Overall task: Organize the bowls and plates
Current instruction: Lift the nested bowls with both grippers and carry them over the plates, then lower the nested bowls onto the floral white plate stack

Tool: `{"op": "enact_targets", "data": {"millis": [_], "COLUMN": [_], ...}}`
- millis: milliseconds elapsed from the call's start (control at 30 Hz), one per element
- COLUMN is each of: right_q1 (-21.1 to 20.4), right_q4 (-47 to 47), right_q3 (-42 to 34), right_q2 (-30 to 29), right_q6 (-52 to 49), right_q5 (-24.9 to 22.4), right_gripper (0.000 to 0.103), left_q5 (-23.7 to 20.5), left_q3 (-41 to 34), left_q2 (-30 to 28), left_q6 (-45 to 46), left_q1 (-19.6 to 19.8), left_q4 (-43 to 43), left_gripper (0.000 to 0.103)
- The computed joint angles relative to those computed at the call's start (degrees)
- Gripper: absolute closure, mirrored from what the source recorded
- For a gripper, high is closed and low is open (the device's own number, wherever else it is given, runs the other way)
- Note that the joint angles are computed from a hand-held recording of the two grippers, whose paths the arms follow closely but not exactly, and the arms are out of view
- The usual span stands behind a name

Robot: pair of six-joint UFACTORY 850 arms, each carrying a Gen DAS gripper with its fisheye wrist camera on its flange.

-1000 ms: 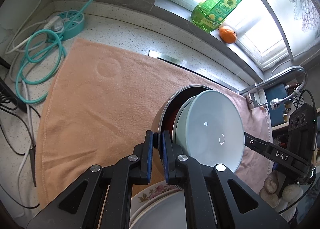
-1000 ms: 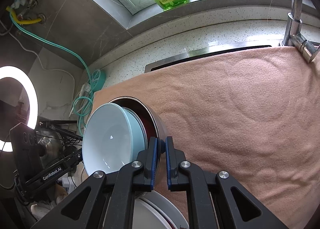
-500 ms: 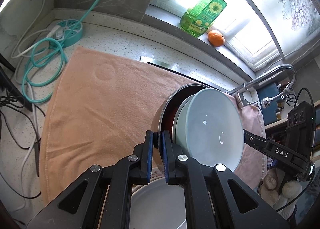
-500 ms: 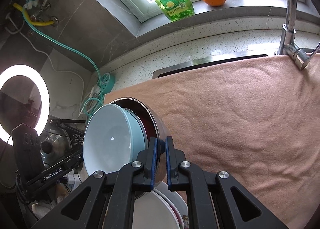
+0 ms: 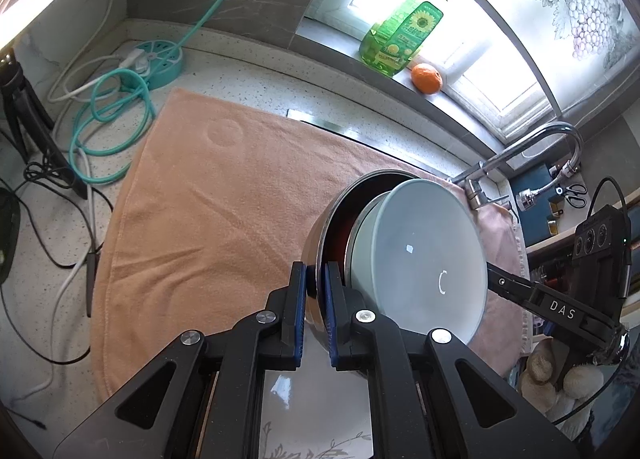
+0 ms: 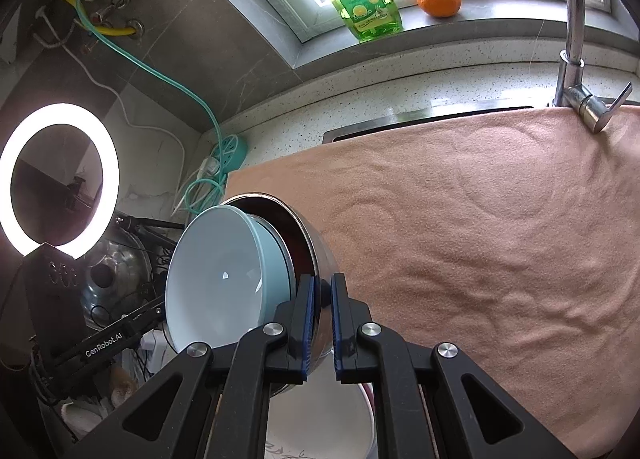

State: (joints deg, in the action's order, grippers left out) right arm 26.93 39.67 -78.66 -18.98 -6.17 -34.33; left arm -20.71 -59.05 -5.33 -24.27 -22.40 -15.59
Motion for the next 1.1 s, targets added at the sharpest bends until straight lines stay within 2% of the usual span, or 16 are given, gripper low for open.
{"op": "enact_targets", "data": {"millis": [667,1100], "right_q1": [2.17,3.24], "right_q4": [1.91,1.84], "right_q3": [8.75,12.72], "right_q2": [6.78,9.46], "right_q6": [-1.35,-1.31], "right_q5": [1.32,1.57], "right_gripper": [0.095,0.095], "left_q5": [0.05,0.06], "left_q3": [6.04,9.2], "left_q2": [6.24,8.18], "left_q6": [-11.29,-14.03], "left_q1": [-3.59,-5.06], "left_q4": [7.48,7.02], "left_gripper": [0.096,0.096]}}
